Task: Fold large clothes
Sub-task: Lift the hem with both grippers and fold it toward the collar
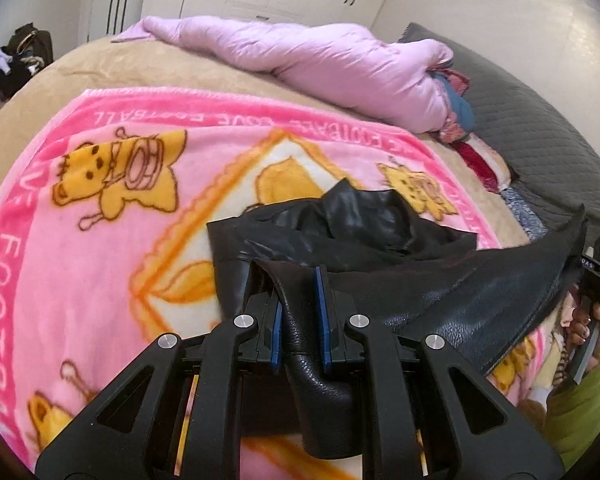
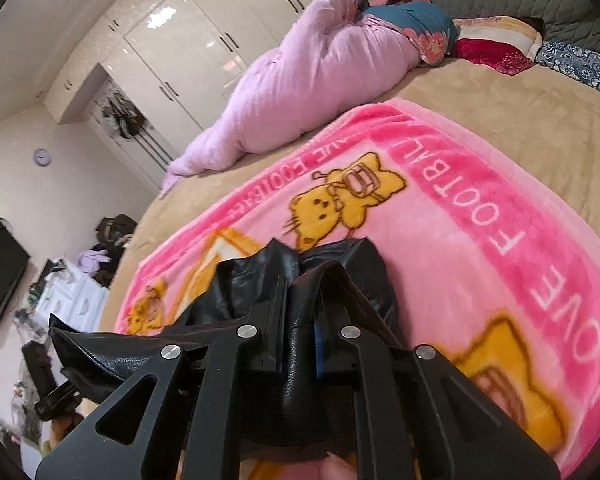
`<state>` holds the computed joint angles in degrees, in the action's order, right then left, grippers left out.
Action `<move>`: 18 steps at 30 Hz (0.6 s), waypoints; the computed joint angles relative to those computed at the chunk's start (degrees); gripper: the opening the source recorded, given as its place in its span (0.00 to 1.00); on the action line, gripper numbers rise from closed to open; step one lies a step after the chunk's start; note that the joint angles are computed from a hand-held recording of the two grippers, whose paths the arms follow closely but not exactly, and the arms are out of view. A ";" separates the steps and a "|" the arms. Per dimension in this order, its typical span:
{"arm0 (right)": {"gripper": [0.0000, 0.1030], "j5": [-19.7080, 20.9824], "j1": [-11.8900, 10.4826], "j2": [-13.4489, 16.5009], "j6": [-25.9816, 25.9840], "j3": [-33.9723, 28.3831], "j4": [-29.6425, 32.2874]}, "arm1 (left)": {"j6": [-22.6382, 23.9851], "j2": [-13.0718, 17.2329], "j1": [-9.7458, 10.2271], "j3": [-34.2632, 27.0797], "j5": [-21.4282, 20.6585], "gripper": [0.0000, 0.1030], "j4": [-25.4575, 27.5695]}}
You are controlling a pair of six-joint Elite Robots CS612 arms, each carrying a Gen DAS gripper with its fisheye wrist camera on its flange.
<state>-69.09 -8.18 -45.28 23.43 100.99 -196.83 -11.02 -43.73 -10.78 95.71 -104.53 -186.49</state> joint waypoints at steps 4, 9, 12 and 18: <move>0.09 -1.53 0.16 2.31 2.82 -2.86 2.57 | -1.65 1.81 0.28 -2.50 0.01 0.07 2.60; 0.11 -3.37 0.62 4.25 2.76 -5.25 5.41 | -2.10 3.05 0.02 -3.59 1.14 0.09 3.79; 0.11 -2.43 0.36 5.20 3.67 -5.49 3.91 | -3.25 3.57 0.19 -3.89 0.47 0.10 3.41; 0.22 -3.42 0.56 5.98 1.81 -5.14 1.50 | -3.65 3.95 -0.27 -2.93 0.40 0.21 -1.79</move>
